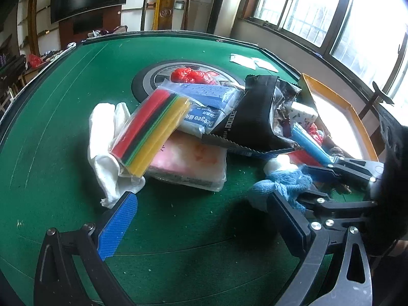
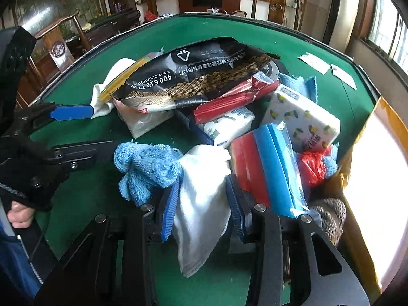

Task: Organize soft objects
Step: 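Close the right gripper on the white cloth in the pile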

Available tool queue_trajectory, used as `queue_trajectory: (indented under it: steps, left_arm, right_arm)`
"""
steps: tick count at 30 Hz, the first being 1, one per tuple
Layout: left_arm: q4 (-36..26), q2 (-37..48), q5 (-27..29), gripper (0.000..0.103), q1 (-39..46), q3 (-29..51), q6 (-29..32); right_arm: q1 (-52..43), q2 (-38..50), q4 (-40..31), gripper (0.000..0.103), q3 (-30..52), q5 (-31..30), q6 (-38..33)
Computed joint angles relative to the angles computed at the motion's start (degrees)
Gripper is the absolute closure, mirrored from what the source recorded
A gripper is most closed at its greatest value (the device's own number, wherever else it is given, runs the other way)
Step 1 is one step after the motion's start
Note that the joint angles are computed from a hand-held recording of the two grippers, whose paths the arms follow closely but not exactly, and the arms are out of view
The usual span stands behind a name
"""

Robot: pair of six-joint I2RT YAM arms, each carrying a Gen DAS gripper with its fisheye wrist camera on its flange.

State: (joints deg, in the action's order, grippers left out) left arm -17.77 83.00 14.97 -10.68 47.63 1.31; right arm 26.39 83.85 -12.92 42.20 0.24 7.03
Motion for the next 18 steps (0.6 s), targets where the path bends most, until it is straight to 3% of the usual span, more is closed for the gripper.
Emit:
queue_trajectory:
  steps: [5,9,18]
  left_arm:
    - [-0.2,-0.1,0.7,0.001,0.4,0.1,0.1]
    - [0.0,-1.0,2.2,0.001,0.7,-0.2,0.2]
    - [0.2,-3.6,6.0,0.001,-0.8,-1.4,2.4]
  right_arm:
    - [1.2,-0.4,1.2,0.067,-1.2,1.4,-0.2]
    - [2.7,-1.4,0.5,0.084,-1.7,4.0,0.7]
    - [-1.6,-15.4,0.5,0.088,-11.4,-2.7,6.1]
